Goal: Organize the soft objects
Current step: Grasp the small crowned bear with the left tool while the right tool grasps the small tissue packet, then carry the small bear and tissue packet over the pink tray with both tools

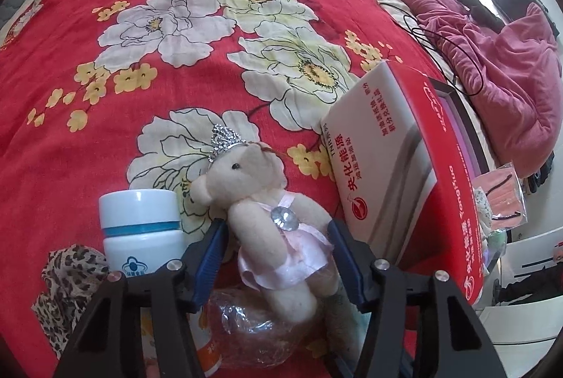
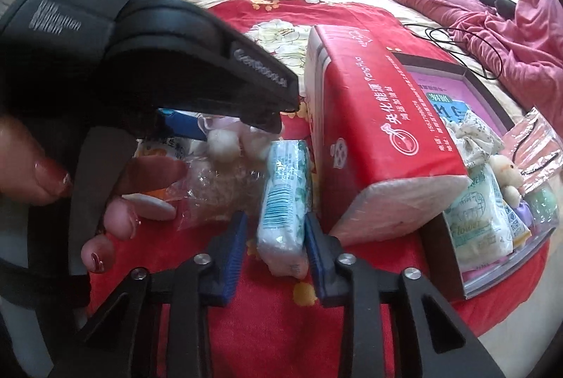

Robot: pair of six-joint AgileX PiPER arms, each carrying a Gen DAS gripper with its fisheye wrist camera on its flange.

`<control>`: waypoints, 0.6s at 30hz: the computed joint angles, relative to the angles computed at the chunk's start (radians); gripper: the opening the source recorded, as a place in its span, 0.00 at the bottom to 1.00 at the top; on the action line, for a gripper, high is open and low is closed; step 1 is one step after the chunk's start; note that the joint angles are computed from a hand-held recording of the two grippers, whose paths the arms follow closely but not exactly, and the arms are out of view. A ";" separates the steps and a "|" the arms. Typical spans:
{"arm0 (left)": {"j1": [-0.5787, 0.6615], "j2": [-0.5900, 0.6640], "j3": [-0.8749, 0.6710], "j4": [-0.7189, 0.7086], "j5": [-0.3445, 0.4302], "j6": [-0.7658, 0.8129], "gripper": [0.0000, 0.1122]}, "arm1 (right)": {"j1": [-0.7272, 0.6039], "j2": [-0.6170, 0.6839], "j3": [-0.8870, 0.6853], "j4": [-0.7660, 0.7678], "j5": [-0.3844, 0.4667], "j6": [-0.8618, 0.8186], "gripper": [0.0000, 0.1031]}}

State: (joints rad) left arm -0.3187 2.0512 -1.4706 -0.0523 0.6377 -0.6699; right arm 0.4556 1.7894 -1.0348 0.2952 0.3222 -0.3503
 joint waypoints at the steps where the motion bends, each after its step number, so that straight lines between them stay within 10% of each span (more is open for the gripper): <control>1: 0.002 0.005 -0.007 0.001 0.002 -0.002 0.52 | 0.004 0.002 -0.004 -0.029 0.002 0.020 0.25; 18: 0.013 0.022 -0.039 -0.004 0.002 -0.002 0.26 | -0.032 -0.057 -0.021 0.054 0.073 -0.106 0.22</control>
